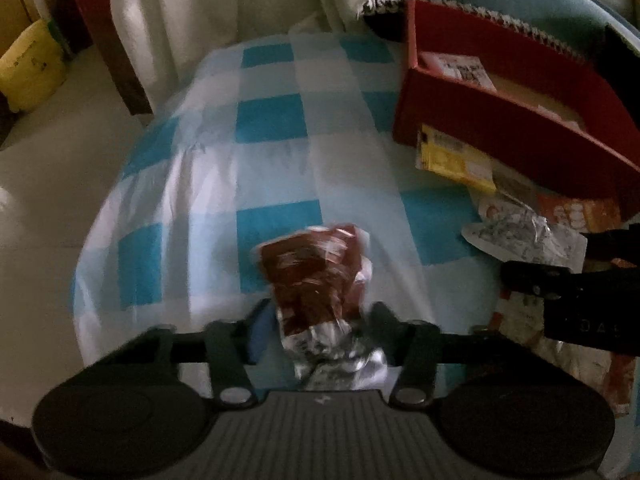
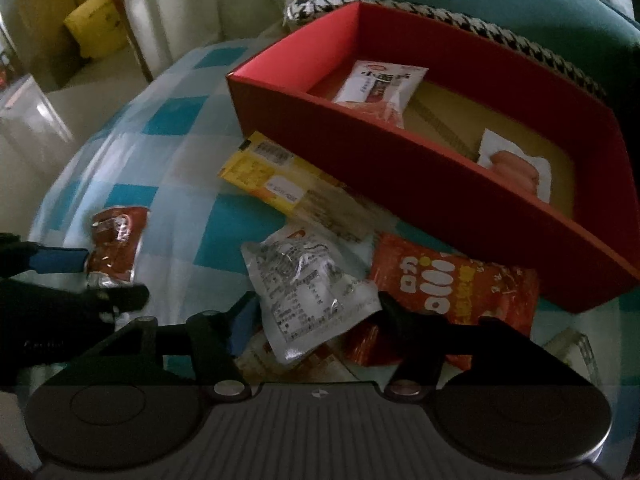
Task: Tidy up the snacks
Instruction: 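Lower the left tool and grasp the brown sauce packet on the bedspread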
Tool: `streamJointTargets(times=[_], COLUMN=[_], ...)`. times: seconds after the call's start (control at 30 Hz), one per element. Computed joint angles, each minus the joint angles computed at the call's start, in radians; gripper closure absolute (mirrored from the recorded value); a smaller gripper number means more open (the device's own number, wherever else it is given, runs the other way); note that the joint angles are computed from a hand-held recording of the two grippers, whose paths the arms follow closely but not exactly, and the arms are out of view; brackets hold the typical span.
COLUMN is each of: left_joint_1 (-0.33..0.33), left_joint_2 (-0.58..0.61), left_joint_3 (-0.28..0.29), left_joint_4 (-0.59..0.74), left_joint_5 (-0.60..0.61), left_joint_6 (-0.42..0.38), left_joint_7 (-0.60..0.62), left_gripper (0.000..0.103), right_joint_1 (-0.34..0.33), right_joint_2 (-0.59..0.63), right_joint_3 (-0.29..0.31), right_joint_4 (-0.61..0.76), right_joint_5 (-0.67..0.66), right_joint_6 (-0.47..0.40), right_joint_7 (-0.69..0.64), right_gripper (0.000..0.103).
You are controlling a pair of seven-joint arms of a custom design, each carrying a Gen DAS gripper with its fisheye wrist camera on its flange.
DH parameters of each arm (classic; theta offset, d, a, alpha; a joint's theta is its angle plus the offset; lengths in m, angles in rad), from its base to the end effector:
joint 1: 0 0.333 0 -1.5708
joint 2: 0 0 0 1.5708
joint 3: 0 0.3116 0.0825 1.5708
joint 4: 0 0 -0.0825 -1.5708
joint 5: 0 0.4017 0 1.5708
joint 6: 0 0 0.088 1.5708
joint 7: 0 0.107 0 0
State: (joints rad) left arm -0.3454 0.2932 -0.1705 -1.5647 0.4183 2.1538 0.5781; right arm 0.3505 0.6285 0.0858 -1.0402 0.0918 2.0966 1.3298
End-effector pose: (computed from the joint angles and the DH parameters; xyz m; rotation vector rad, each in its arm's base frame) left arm 0.6177 -0.3160 0.5013 -2.2404 1.6307 -0.4048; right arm 0.7160 0.3143 0.5201 -2.4145 1.2412 -0.2336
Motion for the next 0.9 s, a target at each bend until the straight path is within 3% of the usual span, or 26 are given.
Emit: streamJointTargets(times=[0.2,0.23,0.27,0.3,0.47,0.53,0.63,0.73,0.9], left_joint_1=[0.008,0.01,0.015,0.019,-0.024,-0.025,-0.024,-0.01,0.003], left_joint_2=[-0.002,0.002,0.005,0.011,0.032,0.016,-0.022,-0.035,-0.033], left_joint_3=[0.0,-0.003,-0.007,-0.012,-0.001,0.001,0.005,-0.001,-0.006], left_joint_4=[-0.004,0.001,0.001,0.003,0.027,0.008,-0.034,-0.045,-0.046], left_joint_5=[-0.018,-0.024,-0.04,-0.055,0.021,0.017,0.033,0.016,0.003], left_joint_6=[0.017,0.018,0.033,0.046,0.002,-0.001,0.003,0.002,0.042], left_joint_7=[-0.009,0.003,0.025,0.048,0.089,0.067,0.01,-0.016,-0.032], left_gripper=[0.059,0.05,0.034,0.029,0.025,0.029,0.057,0.062,0.062], right_joint_1=[-0.002,-0.003,-0.003,-0.002,-0.002,0.002,0.018,0.018,-0.014], right_joint_2=[0.005,0.006,0.01,0.008,0.014,0.013,-0.004,-0.016,-0.037], right_joint_3=[0.0,0.001,0.001,0.0,0.003,0.003,-0.006,-0.004,0.016], right_joint_4=[0.006,0.004,0.008,0.004,0.005,-0.001,-0.035,-0.045,-0.043], right_joint_5=[0.007,0.008,0.007,0.006,0.007,-0.002,-0.035,-0.048,0.018], right_joint_6=[-0.001,0.002,0.002,0.006,0.016,0.02,0.05,0.045,0.025], right_joint_7=[0.01,0.008,0.007,0.005,0.008,-0.015,-0.03,-0.064,-0.07], right_gripper=[0.035,0.035,0.035,0.034,0.027,0.024,0.027,0.039,0.046])
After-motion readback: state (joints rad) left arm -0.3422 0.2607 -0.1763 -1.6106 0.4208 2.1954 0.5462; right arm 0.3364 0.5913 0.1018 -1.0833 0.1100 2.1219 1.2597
